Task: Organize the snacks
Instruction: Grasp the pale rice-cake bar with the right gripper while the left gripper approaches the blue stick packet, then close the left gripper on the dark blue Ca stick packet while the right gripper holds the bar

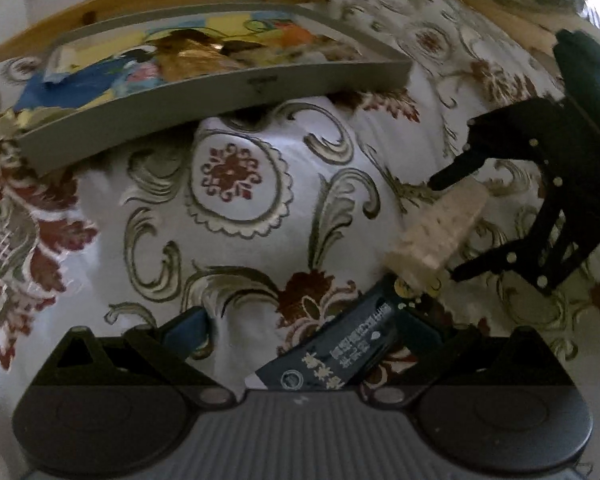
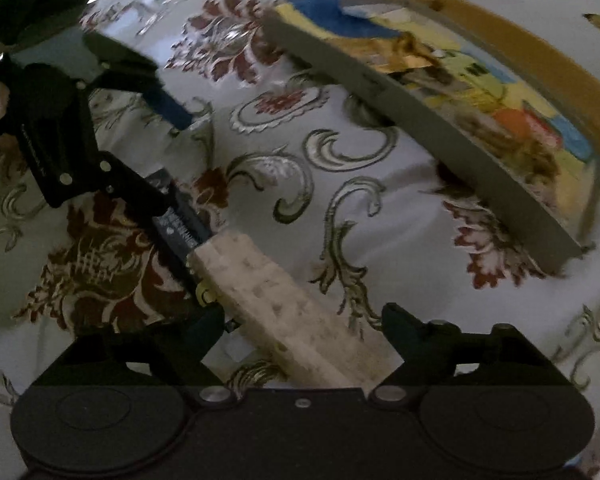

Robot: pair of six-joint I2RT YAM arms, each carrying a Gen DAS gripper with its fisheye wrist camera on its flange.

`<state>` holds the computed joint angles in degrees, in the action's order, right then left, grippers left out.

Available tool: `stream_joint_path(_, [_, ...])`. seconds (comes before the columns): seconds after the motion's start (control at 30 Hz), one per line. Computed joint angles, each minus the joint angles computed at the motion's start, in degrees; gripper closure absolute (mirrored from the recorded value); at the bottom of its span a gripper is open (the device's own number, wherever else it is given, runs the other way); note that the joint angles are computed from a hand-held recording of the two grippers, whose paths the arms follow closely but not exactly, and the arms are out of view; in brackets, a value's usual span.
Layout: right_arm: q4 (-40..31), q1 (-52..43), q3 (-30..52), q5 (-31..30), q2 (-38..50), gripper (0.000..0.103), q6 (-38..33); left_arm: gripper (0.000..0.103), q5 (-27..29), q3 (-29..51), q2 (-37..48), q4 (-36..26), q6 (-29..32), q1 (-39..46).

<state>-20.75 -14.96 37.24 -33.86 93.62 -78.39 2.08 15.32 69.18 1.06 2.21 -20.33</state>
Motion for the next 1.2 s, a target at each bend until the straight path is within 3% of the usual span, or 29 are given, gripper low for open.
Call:
stream_joint_path(0.13, [-0.77, -0.92, 0.43, 0.31, 1.14, 0.024, -1.03, 0.0, 0.27, 1.38, 1.3, -0.97, 1.68, -0.53])
stream_joint_path(0.2, [-1.07, -2.26, 0.39, -0.26, 0.65, 0.036, 0.2, 0.0, -0.04, 1.3, -0.09, -1.95, 1.83, -1.02])
stream_joint_path(0.4, [-1.83, -7.61, -2.37, -0.38, -4.76, 0.053, 5.0, 0.003, 3.78, -0.38, -7.28, -6.13, 5.31, -1.15])
stream_joint_path(0.57, [-16.66, -8.93, 1.28, 1.05, -7.3, 0.063, 15.36, 0.008, 3.77, 2.67, 0.63, -3.7, 9.08, -4.09])
stream_joint_path(0.73, [-21.23, -10.24, -0.77, 1.73, -8.91, 0.065, 18.58, 0.011, 2.16, 7.63, 9.83, -4.48, 12.12, -4.99])
stream_joint_path(0.83, [-20.5, -11.82, -2.48, 0.93, -9.59, 0.062, 17.58, 0.014, 1.27, 9.49, 13.09, -5.97, 13.78, -4.77])
stream_joint_path(0.93, [-19.37, -12.97, -3.9, 0.39, -9.81, 0.06, 16.21, 0.021, 1.55, 9.66, 13.52, -6.47, 12.91, -4.8])
stream_joint_path(1.1, [-13.94, -13.13, -9.2, -0.79, -15.26, 0.067, 14.84, 0.047, 1.36, 8.15, 10.69, -8.84, 9.05, -6.2])
stream_joint_path(1.2, [-15.55, -15.61, -10.22, -2.68, -17.39, 0.068, 13.1, 0.052, 1.87, 9.42, 9.73, -13.28, 5.3, -6.55])
